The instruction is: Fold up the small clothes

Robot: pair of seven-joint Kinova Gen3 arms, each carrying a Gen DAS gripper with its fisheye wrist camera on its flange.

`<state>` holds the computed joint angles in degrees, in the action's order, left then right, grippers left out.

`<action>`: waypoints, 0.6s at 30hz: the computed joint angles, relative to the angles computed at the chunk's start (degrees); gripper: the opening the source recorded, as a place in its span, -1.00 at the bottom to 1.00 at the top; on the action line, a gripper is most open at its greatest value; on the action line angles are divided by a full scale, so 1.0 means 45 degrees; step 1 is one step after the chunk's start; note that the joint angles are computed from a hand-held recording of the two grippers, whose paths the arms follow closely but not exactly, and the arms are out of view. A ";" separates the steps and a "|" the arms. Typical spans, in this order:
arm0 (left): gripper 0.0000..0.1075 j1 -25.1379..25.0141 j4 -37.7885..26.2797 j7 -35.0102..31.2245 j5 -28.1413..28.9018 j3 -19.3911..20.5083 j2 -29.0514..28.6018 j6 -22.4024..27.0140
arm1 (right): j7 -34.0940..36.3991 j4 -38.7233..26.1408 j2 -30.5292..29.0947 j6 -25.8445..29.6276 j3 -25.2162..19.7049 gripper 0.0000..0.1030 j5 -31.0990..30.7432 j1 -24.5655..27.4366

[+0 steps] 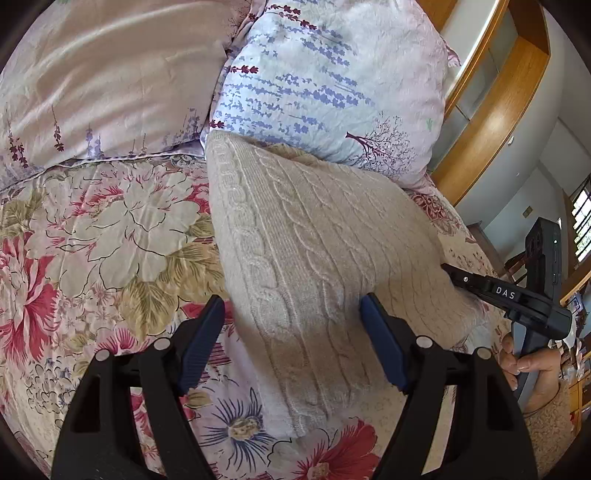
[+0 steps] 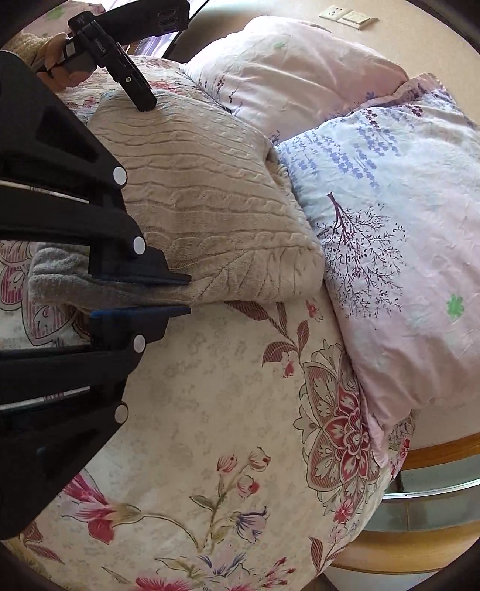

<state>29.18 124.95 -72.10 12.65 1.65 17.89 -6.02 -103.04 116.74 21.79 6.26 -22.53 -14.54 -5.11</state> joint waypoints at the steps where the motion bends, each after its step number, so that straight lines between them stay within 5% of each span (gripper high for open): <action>1: 0.41 0.0350 -0.0019 -0.0100 0.0099 -0.0338 0.0043 0.0019 | 0.0024 0.0074 0.0028 -0.0142 -0.0054 -0.79 0.0009 0.0030; 6: 0.45 0.1526 -0.0288 -0.0474 0.0503 -0.1500 0.0314 0.0246 | 0.0098 0.0195 0.0214 -0.0424 -0.1152 -0.79 0.0062 0.1089; 18: 0.47 0.2758 -0.0926 -0.0067 0.0344 -0.2777 0.0697 0.1180 | 0.0380 -0.0463 0.0505 0.0690 -0.1405 -0.68 -0.0088 0.1615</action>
